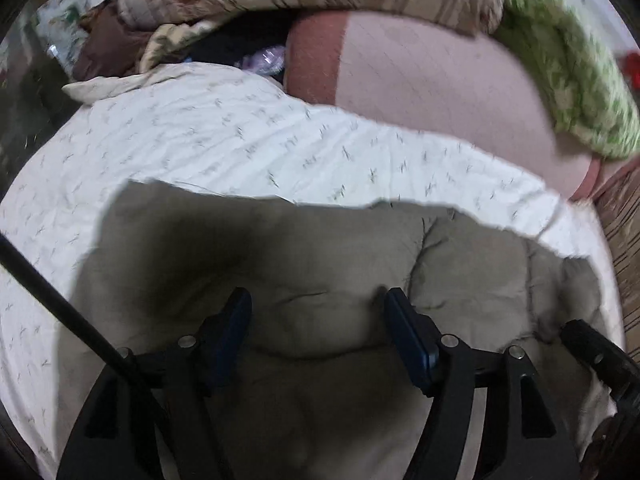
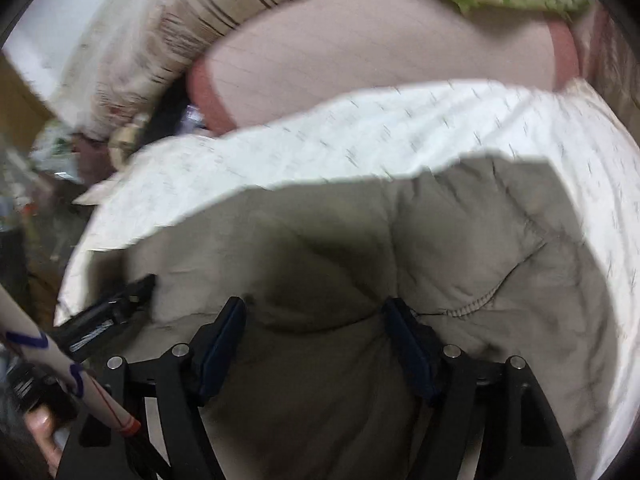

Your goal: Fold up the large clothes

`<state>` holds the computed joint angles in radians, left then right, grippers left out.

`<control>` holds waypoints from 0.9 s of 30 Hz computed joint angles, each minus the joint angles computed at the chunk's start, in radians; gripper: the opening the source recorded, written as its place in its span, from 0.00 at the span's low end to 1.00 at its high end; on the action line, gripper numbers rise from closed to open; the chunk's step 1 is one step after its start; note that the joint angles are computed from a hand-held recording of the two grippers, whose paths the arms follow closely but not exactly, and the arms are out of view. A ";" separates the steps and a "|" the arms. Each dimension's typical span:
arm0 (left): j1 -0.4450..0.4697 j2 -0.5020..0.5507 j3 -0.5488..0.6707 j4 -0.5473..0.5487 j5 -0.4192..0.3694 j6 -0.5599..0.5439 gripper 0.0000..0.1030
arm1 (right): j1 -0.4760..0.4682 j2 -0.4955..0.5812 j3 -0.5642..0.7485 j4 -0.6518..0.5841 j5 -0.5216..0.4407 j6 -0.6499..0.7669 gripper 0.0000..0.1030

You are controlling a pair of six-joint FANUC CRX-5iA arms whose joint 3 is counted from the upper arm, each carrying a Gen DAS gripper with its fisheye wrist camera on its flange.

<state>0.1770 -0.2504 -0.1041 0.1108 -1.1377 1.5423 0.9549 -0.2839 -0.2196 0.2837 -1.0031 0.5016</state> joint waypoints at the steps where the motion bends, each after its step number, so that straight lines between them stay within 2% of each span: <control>1: 0.019 -0.028 -0.002 -0.005 0.012 -0.013 0.67 | 0.006 -0.024 -0.015 0.049 -0.010 -0.020 0.75; 3: 0.040 -0.060 0.009 -0.051 0.031 -0.033 0.68 | -0.020 -0.065 -0.047 0.100 -0.001 -0.066 0.86; 6: 0.100 -0.050 0.036 -0.104 0.032 -0.028 0.72 | -0.147 -0.081 -0.038 -0.012 -0.009 -0.023 0.86; 7: 0.106 -0.037 0.051 -0.147 0.030 -0.011 0.72 | -0.187 -0.091 -0.051 -0.038 -0.009 -0.026 0.86; 9: 0.083 0.001 0.097 -0.321 0.021 0.072 0.72 | -0.249 -0.095 -0.053 -0.115 -0.011 -0.006 0.86; 11: 0.086 0.050 0.129 -0.385 -0.013 0.061 0.72 | -0.326 -0.083 -0.046 -0.221 -0.010 0.067 0.83; 12: 0.102 0.076 0.144 -0.371 -0.042 0.024 0.72 | -0.348 -0.075 -0.042 -0.247 -0.015 0.091 0.78; 14: 0.163 0.115 0.155 -0.271 -0.083 -0.047 0.72 | -0.399 -0.056 -0.027 -0.302 -0.022 0.117 0.69; 17: 0.258 0.134 0.118 -0.075 -0.088 -0.075 0.72 | -0.441 -0.043 -0.010 -0.375 0.003 0.164 0.69; 18: 0.265 0.139 0.113 -0.054 -0.094 -0.078 0.70 | -0.441 -0.026 0.004 -0.386 -0.017 0.195 0.67; 19: 0.263 0.142 0.112 -0.044 -0.104 -0.083 0.66 | -0.428 -0.016 0.004 -0.370 -0.023 0.189 0.64; 21: 0.268 0.149 0.102 -0.005 -0.123 -0.123 0.40 | -0.436 -0.011 0.002 -0.380 -0.032 0.192 0.54; 23: 0.264 0.141 0.081 -0.003 -0.119 -0.121 0.34 | -0.449 -0.017 -0.007 -0.402 -0.022 0.207 0.46; 24: 0.252 0.139 0.078 -0.021 -0.115 -0.113 0.34 | -0.453 -0.018 -0.008 -0.411 -0.021 0.214 0.38; 27: 0.212 0.130 0.087 -0.080 -0.126 -0.100 0.35 | -0.418 -0.028 -0.012 -0.360 -0.031 0.178 0.23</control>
<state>0.3889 -0.1201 -0.0172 0.0312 -1.2636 1.4423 0.5365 -0.3122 -0.2320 -0.0763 -1.0342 0.6797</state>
